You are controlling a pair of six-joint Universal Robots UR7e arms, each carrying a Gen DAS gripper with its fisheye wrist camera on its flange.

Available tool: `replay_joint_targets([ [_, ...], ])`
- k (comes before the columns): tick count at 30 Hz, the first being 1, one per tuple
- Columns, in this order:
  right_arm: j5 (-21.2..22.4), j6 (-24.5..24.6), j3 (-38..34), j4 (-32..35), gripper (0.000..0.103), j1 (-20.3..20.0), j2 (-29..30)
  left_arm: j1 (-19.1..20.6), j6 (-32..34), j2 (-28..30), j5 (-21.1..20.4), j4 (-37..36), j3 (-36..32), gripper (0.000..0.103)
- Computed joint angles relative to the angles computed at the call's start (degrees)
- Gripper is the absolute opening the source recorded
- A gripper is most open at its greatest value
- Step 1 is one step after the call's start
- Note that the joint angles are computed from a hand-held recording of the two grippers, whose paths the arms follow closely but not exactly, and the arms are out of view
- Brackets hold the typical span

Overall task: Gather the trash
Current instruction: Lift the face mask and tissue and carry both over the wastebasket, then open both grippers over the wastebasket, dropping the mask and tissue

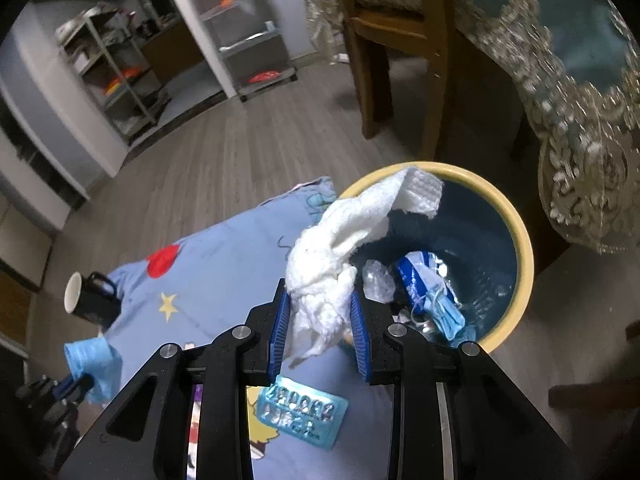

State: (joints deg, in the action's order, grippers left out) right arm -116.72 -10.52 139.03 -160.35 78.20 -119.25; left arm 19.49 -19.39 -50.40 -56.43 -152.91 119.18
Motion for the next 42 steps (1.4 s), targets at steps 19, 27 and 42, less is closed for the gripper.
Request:
replay_joint_targets([
  [19, 6.9, 3.0, -1.4, 3.4, 0.031, -16.5, -3.4, 0.8, 6.4, 17.5, -8.0, 3.1, -20.4, 0.006],
  [27, 10.7, 4.3, -1.9, 3.9, 0.031, -19.5, -4.2, 1.5, 8.3, 22.8, -11.3, 2.0, -24.3, 0.006],
  [42, 21.8, 8.7, -1.4, 3.4, 0.031, -31.5, -8.6, 2.6, 11.5, 30.4, -18.0, -4.6, -35.1, 0.006],
])
